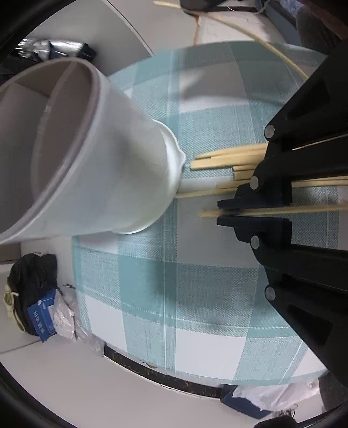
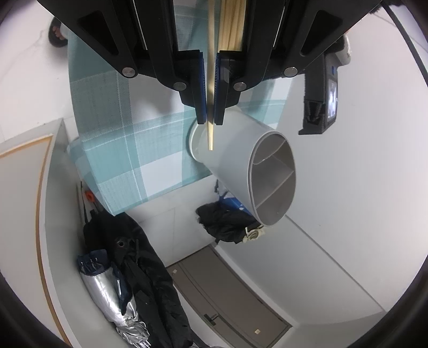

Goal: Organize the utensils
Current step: 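Close the left tool on another chopstick while the right tool lifts its chopstick, then carry both held chopsticks up and over the white utensil holder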

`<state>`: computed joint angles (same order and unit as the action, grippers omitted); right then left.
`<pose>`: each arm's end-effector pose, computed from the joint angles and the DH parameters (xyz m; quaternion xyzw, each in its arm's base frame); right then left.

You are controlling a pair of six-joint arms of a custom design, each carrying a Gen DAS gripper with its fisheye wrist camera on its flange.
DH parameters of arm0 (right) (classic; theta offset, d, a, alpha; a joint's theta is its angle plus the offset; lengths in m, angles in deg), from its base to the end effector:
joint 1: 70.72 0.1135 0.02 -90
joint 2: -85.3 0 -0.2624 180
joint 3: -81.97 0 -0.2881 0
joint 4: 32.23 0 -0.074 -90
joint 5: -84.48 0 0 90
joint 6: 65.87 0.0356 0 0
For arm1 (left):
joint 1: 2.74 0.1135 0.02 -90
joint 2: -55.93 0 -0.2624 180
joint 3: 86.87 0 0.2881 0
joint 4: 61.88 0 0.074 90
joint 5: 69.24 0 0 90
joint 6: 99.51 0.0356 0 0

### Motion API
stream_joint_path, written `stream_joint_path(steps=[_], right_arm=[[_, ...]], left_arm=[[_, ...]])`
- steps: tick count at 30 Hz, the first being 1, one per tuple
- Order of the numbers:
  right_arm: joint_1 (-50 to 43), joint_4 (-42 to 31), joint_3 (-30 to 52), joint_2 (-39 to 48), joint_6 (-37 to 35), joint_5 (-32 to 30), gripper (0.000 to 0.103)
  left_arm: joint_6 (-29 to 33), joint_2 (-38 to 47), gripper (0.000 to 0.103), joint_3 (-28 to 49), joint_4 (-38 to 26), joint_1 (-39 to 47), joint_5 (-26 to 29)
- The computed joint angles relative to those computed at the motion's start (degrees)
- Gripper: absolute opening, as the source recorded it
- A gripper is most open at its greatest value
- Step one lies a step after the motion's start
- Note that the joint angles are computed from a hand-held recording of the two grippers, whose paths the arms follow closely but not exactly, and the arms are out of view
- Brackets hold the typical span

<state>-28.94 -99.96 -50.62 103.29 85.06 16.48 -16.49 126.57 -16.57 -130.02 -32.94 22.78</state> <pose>0.0874 0.0602 0.2697 0.2290 0.8573 0.2270 0.4014 0.2252 -0.1325 0.2574 0.2009 0.9615 -0.0759 0.1714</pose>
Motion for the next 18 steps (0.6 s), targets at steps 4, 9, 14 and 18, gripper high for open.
stream_joint_path(steps=[4, 9, 14, 18], right_arm=[[6.3, -1.11, 1.27, 1.82, 1.87, 5.67, 0.005], [17.93, -4.45, 5.29, 7.91, 4.94, 17.72, 0.005], [32.12, -9.74, 10.84, 16.31, 10.83, 33.19, 0.005], [33.91, -9.82, 13.05, 20.69, 10.56, 36.16, 0.004]], left_arm=[[0.45, -6.73, 0.001, -0.94, 0.66, 0.72, 2.17], [0.35, -20.58, 0.0, -2.53, 1.76, 2.22, 8.86], [1.05, -29.98, 0.0, -3.62, 1.77, -0.07, 9.08], [3.49, -28.21, 0.0, -4.23, 3.56, 3.97, 12.51]])
